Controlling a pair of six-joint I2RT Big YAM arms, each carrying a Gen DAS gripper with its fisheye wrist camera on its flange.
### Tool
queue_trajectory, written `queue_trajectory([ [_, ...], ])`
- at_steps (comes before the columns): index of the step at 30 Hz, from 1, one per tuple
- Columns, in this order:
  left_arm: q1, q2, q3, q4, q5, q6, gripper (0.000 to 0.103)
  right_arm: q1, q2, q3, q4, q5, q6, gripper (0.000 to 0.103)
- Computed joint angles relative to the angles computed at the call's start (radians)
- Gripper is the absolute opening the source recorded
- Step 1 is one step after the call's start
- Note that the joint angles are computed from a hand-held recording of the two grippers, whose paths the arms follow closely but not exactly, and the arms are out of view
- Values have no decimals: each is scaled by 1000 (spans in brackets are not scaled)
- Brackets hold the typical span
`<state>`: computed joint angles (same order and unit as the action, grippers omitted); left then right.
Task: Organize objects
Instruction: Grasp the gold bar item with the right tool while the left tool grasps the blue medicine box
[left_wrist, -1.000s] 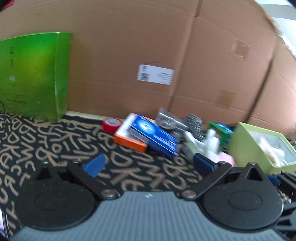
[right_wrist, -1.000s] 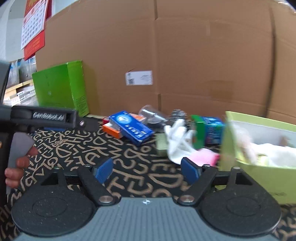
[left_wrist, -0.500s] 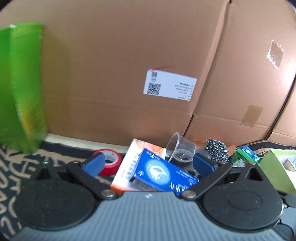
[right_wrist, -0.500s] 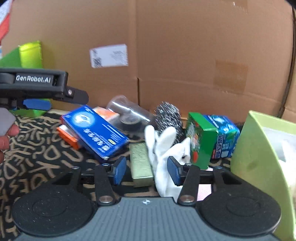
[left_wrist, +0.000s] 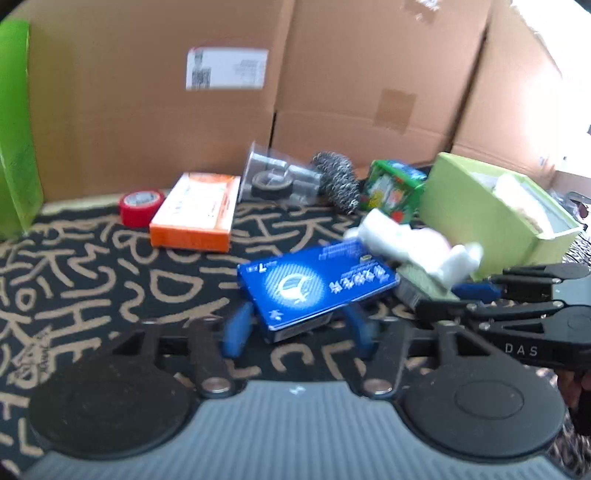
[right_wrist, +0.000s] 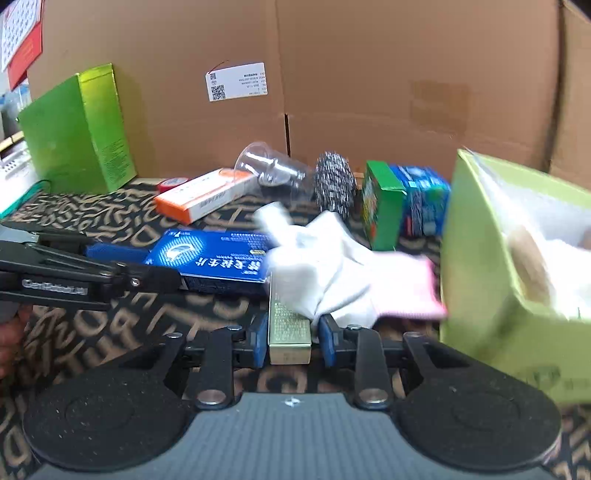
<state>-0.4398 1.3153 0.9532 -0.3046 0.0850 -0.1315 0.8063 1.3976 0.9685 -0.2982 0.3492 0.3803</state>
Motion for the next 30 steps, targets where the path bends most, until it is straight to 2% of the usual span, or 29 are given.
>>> queue_trajectory([
  [2,-14,-36,-24,66,-59,18,101,12,-26,-16,-21,14,4,33],
  [4,-12,-27,-10,111,-58,60,103,25,-42,-26,-11,43,4,33],
  [6,-1,27,40,114,2,107,103,31,-57,-40,16,41,6,33],
  [9,6,155,173,21,63,158,103,36,-58,-44,31,19,-12,33],
  [13,10,243,277,-114,80,128,101,35,-38,-30,16,62,-28,33],
  [16,18,203,229,-117,124,139,99,11,-22,-25,9,41,-9,34],
  [19,5,135,157,-125,129,162,97,5,-13,-28,7,19,20,32],
  [21,-9,101,108,-121,134,176,90,12,-29,-39,3,2,29,28],
  [23,-22,62,64,-122,174,189,90,24,-65,-64,-7,-14,41,27],
  [25,-41,26,29,-112,179,207,91,35,-109,-92,-25,-50,60,27],
  [27,-67,13,20,-93,123,179,94,42,-129,-101,-48,-81,71,27],
  [30,-93,31,44,-69,41,132,92,68,-108,-83,-68,-18,37,27],
])
